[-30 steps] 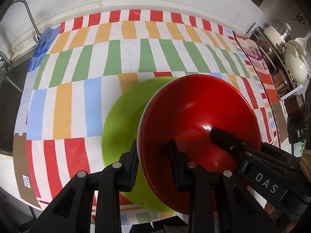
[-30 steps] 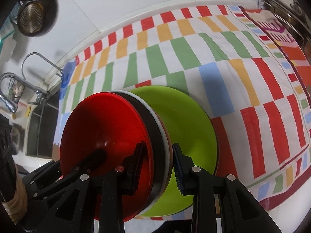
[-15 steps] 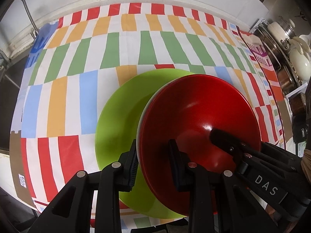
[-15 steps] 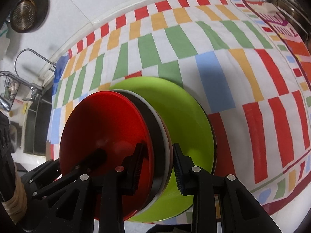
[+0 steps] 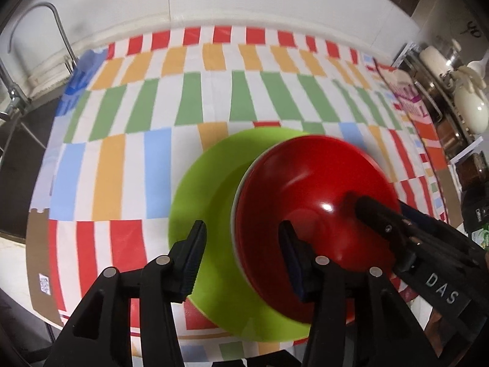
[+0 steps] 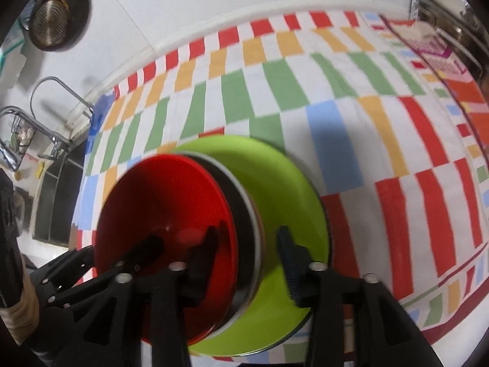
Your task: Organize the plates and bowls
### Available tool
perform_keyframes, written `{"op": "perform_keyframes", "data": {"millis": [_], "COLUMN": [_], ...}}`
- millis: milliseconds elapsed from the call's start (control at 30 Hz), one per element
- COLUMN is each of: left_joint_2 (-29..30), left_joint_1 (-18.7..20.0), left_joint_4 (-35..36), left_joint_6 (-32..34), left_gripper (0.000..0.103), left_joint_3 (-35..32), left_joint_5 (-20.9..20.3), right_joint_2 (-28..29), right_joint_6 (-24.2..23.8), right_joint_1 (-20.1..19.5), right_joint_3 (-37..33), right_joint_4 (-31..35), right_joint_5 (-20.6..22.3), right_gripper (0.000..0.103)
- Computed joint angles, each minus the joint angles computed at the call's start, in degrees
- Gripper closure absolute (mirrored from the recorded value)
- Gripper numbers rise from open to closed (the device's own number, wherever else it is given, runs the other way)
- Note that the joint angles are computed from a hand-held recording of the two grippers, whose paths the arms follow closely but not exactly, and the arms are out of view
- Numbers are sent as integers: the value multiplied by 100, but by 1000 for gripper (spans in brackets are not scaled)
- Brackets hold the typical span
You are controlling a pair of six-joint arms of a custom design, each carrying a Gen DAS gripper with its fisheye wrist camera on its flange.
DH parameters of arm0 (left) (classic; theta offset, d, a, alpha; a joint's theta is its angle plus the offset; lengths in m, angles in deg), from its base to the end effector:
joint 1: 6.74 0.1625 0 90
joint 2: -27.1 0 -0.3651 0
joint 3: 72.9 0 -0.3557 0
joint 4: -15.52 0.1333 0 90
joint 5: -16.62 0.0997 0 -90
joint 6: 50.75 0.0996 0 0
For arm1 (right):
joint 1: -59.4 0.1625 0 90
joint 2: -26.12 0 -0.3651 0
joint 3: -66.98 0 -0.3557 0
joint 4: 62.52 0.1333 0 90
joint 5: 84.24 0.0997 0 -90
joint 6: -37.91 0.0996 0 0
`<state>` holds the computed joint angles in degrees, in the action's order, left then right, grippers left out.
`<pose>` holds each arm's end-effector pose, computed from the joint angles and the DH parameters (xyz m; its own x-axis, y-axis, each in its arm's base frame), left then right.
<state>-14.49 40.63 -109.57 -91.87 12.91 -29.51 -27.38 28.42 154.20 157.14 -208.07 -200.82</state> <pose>-0.2677 -0.5895 0.0701 -0.7832 -0.0490 -0.6198 0.2039 0.9215 -0.3305 0.1408 -0.6161 0.1916 -0.8779 -0.0869 0.4709 -0.2270 0.9414 -0.2495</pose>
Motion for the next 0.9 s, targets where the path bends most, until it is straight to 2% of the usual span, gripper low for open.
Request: {"op": "perform_keyframes", "data": {"millis": [100,267,533,700,767,900], "left_joint_2": [-286,-810,-1645,-2144,-2295,-2489], "left_joint_1": [-244,-628,-1343,-1898,-2175,-2604], "left_joint_4": [-328,-682,-566,-33,548,1777], "left_joint_6": [41,-132,-496,-1104,-1623,-2624], "left_gripper": [44,30,19,12,11,5], "left_joint_3": [434,1157,2246,2807,2964,3045], "left_joint_5": [331,807,1286,1677,1989,2293], "right_joint_2": [-214,-624,-1362,-1822,-1977,-2264], "right_joint_6": [-215,-488,-799,-808,-832,-1073], "right_joint_1": [105,316,760,1034,1131,1316], "right_joint_3": [313,884,2082,2727,2962,3459], "right_joint_4": [-585,-1344,-2459,-2835,-3046,-3671], "right_joint_5": [-60,-162,-454,-549,-585,-690], "right_gripper": [54,42,34,31,27,23]}}
